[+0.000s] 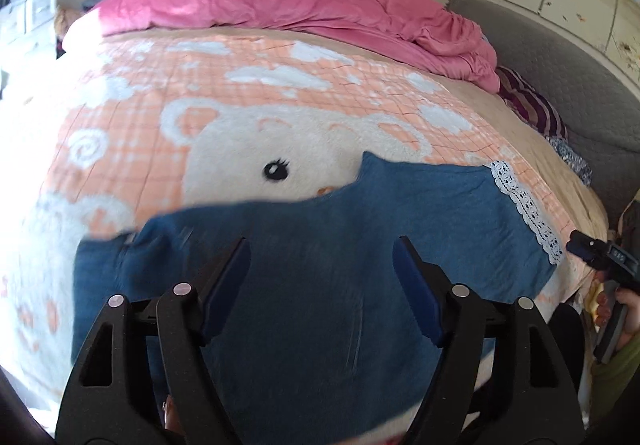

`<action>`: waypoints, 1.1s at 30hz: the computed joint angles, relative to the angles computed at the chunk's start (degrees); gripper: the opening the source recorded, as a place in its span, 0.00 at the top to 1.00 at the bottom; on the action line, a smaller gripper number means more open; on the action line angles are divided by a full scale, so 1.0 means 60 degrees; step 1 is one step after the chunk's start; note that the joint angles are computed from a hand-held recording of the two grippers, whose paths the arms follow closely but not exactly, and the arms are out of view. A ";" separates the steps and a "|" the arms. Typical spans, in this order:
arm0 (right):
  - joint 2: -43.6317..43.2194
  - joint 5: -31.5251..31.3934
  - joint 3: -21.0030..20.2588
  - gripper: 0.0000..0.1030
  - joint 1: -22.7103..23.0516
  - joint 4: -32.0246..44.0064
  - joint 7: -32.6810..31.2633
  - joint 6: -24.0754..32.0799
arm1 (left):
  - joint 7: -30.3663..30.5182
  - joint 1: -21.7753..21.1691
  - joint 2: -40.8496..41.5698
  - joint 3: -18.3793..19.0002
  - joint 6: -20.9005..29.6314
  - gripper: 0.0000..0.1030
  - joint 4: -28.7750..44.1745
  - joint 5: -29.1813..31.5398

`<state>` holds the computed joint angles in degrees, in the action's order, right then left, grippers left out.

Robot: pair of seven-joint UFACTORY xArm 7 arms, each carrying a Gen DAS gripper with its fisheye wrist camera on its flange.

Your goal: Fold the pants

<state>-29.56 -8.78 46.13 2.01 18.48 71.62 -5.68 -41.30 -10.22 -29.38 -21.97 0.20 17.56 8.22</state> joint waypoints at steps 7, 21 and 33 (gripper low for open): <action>0.1553 0.0528 0.0572 0.54 -0.0638 -0.0068 -0.0494 -0.1841 | 0.0208 -0.1339 -0.0839 0.1037 -0.0186 0.37 -0.1028 -0.0580; 0.0700 0.0689 0.1434 0.76 -0.0782 0.0556 -0.1094 0.0571 | -0.0700 0.0382 -0.0282 -0.0133 0.0398 0.41 -0.0945 -0.0001; -0.0392 -0.0355 0.1087 0.54 -0.0273 0.0372 0.0441 0.1498 | -0.1582 0.0125 -0.1289 -0.0805 0.1967 0.12 -0.0696 0.0891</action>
<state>-31.92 -10.91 52.65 0.37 20.72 74.27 3.31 -50.79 -9.47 -37.12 -26.80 12.00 13.39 13.57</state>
